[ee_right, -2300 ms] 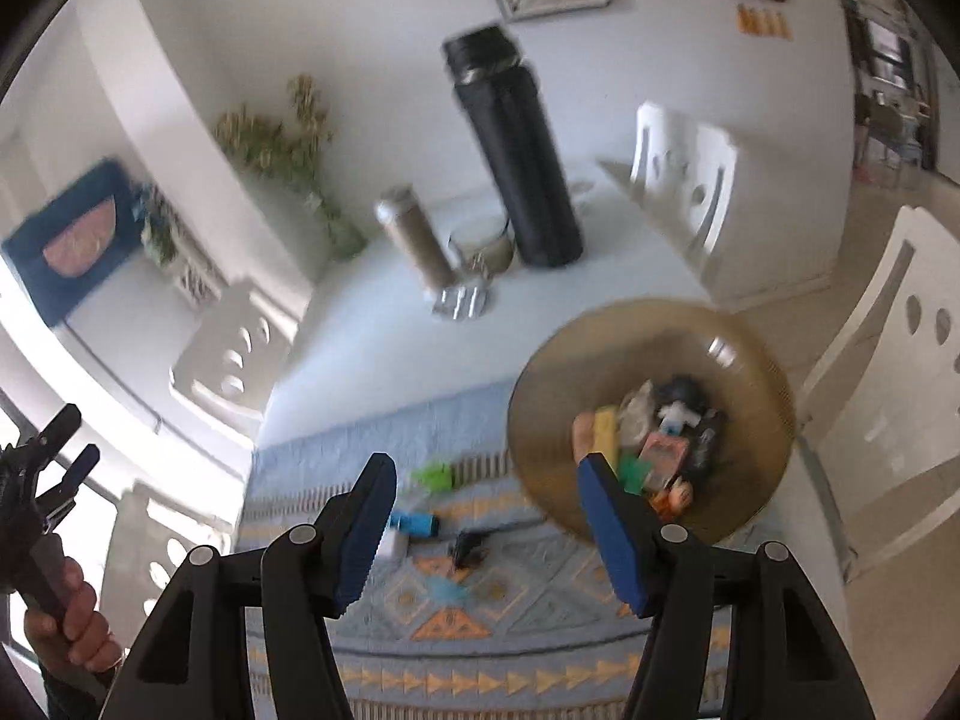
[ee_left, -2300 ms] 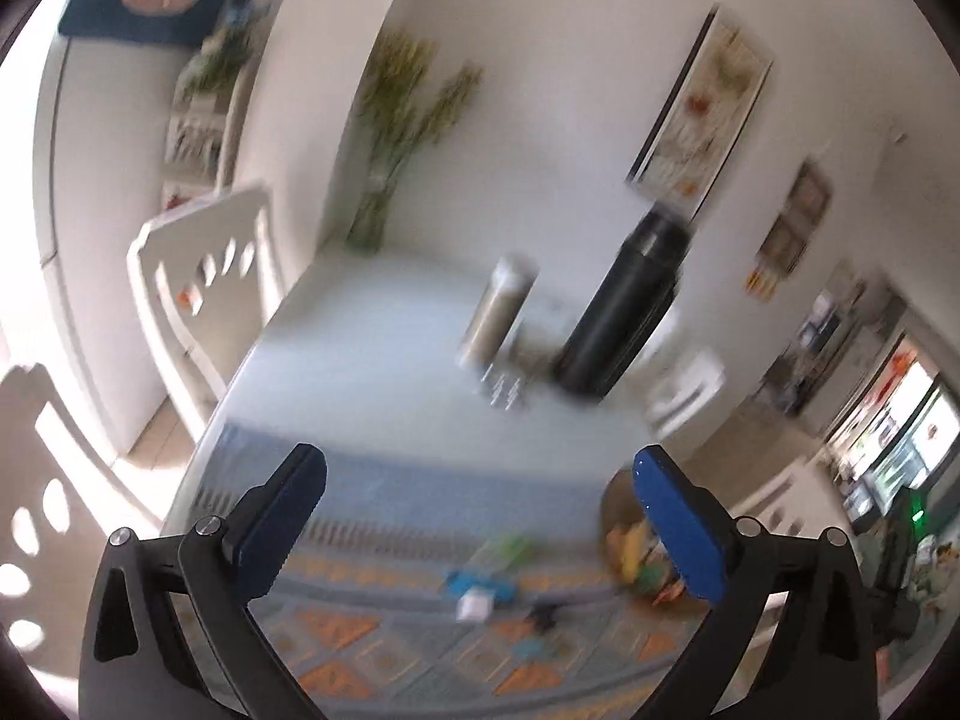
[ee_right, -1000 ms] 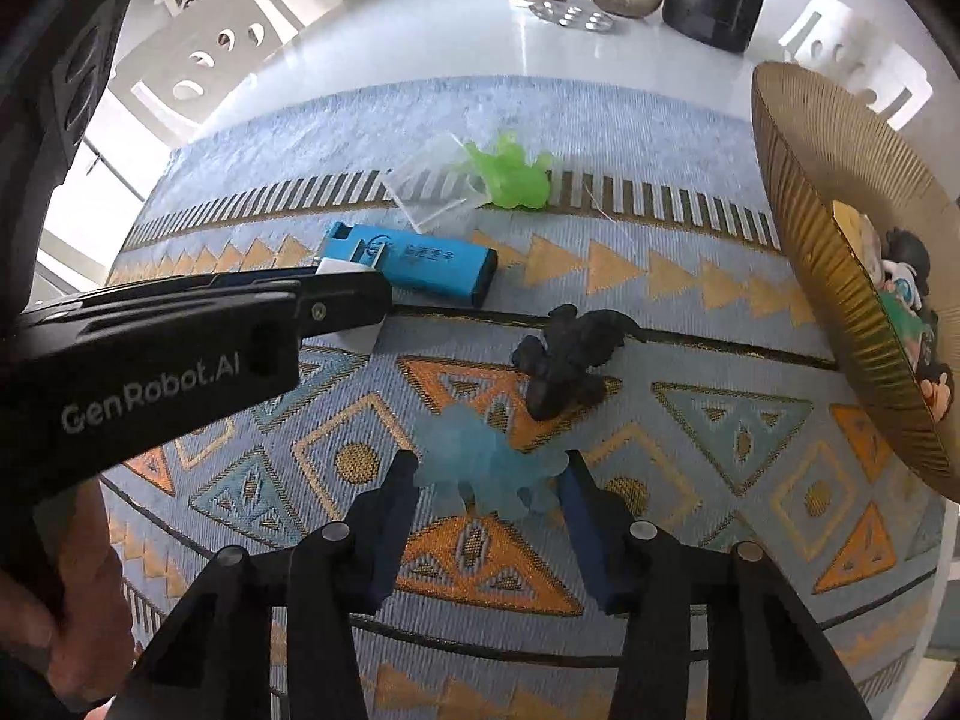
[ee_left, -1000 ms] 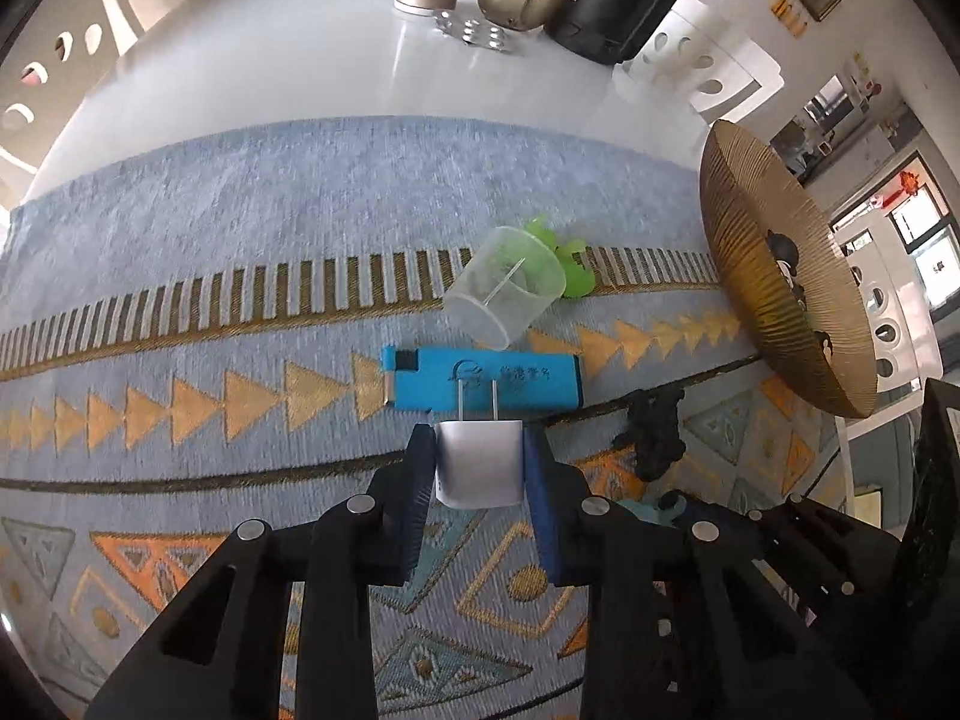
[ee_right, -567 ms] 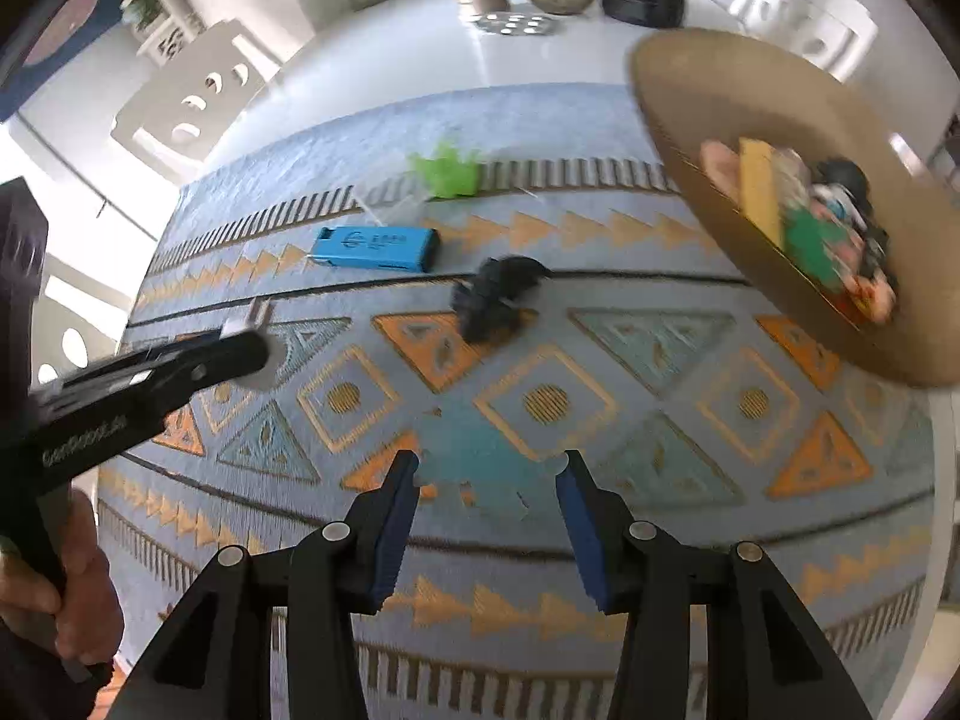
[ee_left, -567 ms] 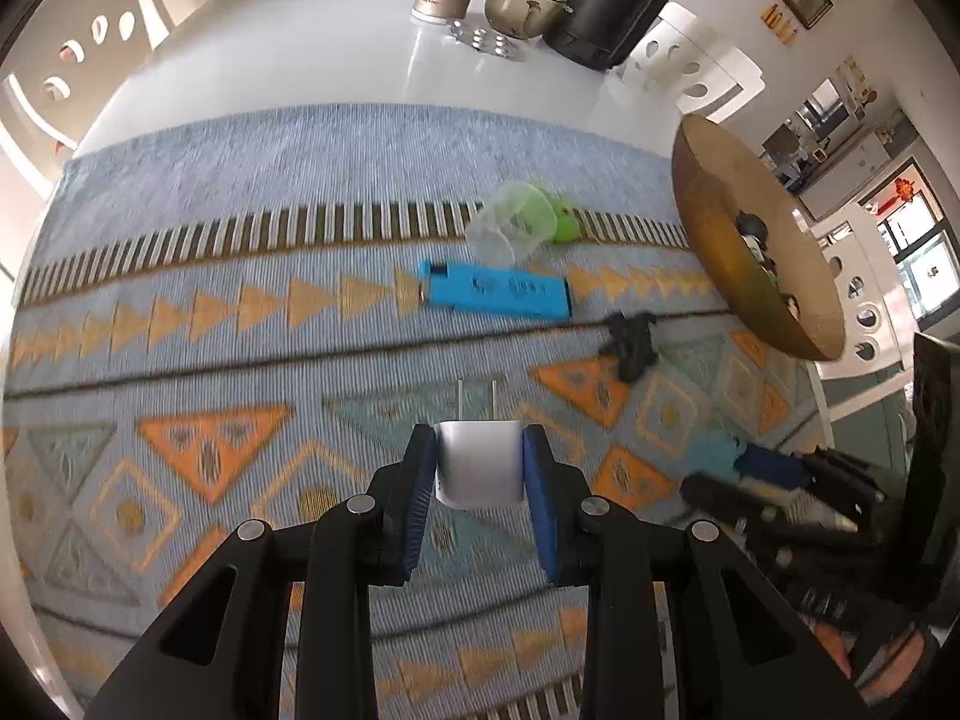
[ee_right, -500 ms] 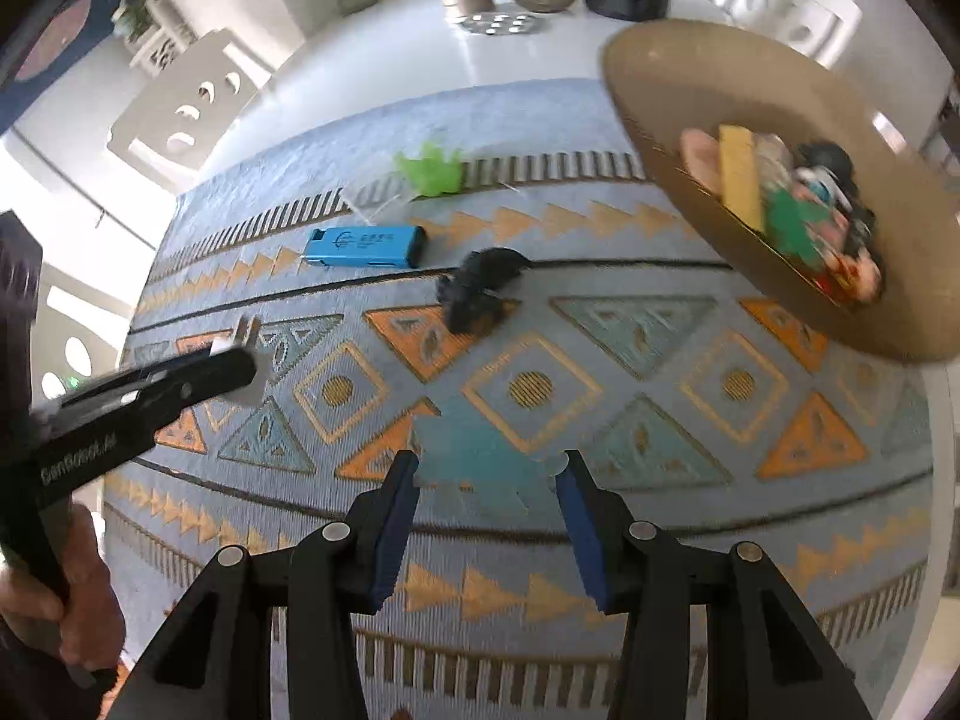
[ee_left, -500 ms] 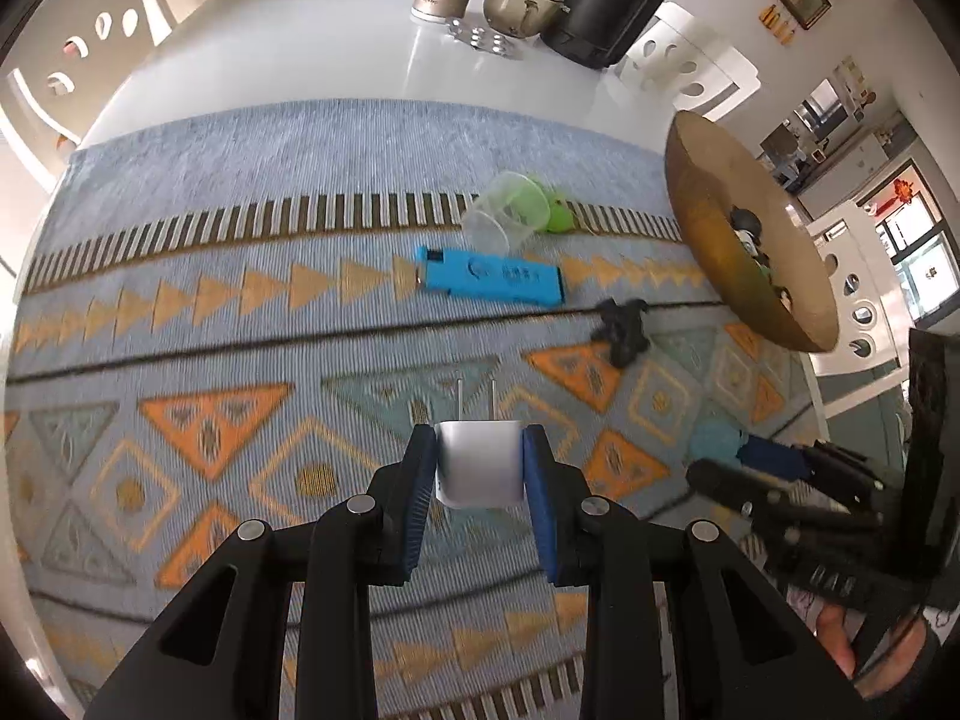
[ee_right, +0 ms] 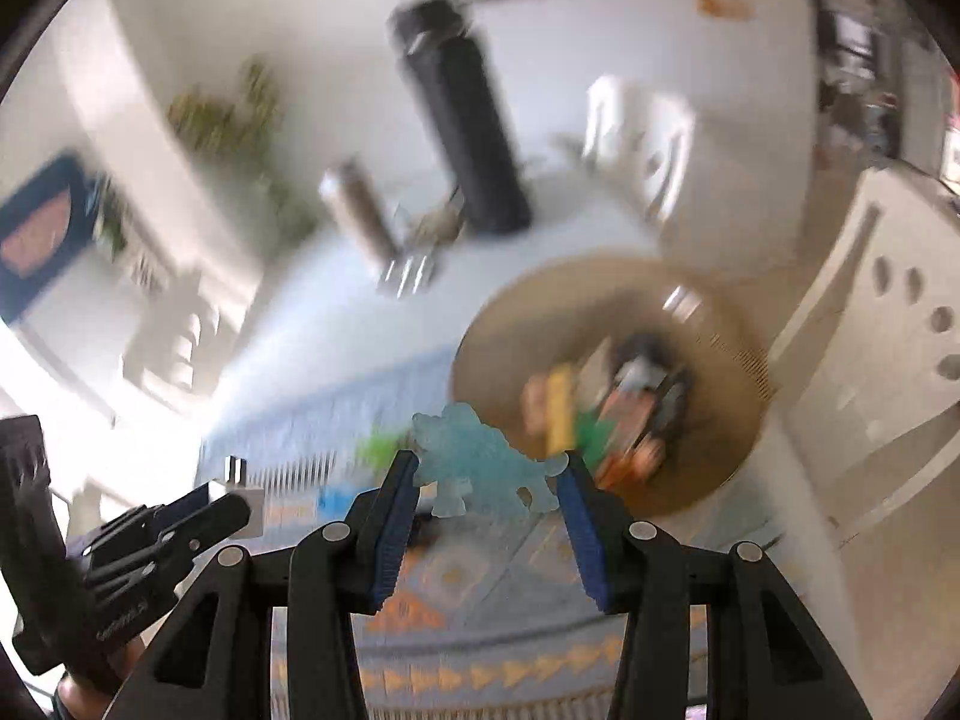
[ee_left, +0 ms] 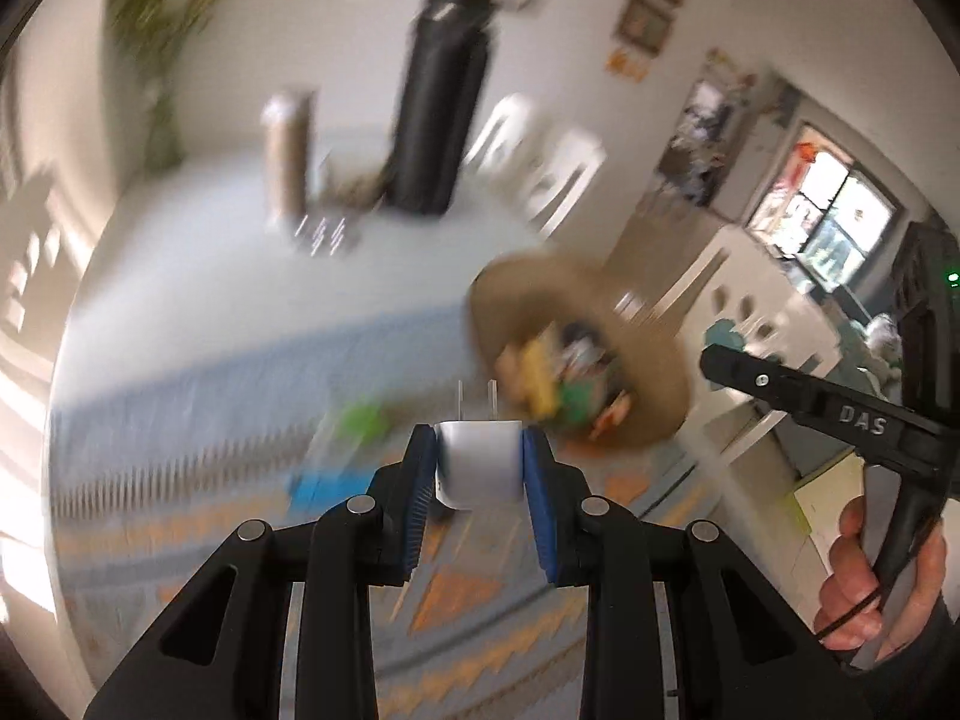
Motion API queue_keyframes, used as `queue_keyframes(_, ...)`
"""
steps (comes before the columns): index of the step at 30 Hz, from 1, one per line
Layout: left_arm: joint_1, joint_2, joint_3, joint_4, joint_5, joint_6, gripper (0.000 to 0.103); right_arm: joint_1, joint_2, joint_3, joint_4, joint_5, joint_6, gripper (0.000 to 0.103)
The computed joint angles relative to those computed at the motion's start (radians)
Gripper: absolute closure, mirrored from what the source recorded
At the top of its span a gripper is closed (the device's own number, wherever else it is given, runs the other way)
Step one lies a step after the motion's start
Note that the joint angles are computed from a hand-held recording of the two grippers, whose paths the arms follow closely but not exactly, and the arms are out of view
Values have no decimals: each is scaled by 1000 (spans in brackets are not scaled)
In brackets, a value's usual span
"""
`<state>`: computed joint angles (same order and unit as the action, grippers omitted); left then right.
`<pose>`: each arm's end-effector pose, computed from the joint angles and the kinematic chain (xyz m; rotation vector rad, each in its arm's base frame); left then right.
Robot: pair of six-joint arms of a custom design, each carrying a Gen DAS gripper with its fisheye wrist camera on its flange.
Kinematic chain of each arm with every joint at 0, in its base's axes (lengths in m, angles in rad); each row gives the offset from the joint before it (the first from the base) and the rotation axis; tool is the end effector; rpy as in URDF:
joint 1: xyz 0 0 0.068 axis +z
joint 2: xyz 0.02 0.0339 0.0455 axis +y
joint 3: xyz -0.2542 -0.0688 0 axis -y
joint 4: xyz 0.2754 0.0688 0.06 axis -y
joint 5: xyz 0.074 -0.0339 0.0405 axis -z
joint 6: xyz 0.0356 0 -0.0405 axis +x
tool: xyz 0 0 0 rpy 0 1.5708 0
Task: Organize rigid objects
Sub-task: 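Carry the white charger and blue plastic piece into the bowl and release both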
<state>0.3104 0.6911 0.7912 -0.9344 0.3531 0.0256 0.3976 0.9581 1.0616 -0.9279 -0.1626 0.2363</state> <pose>0.1602 0.0385 0.2832 -0.1733 2.3481 -0.2616 0.1966 0.0888 0.3295 -0.2739 2.4231 0.4861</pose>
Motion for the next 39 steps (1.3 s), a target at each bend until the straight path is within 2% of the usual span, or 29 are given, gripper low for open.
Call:
queue_keyframes(2,-86,64,61,53,-30,-39,77,-66,22,56,-5,-26,-19,57)
queue_keyframes(7,-264,265,177,185,-122,-110,77,-121,113,134,15,27,-41,57)
queue_keyframes(11,-319,425,205,261,-157,-132,77,-163,185,127,40,44,-47,57)
queue_keyframes(15,-350,521,176,315,-186,-131,77,-188,273,116,59,76,-56,57)
queue_keyframes(18,-358,599,152,366,-177,-131,77,-211,309,87,83,49,-47,57)
queue_keyframes(28,-385,706,129,427,-171,-112,77,-255,374,34,137,49,-16,57)
queue_keyframes(36,-391,758,150,450,-152,-92,76,-270,443,51,136,60,2,55)
queue_keyframes(38,-393,741,156,436,-165,-93,48,-298,463,60,133,4,6,41)
queue_keyframes(39,-391,722,152,434,-176,-92,44,-306,458,58,135,-2,10,40)
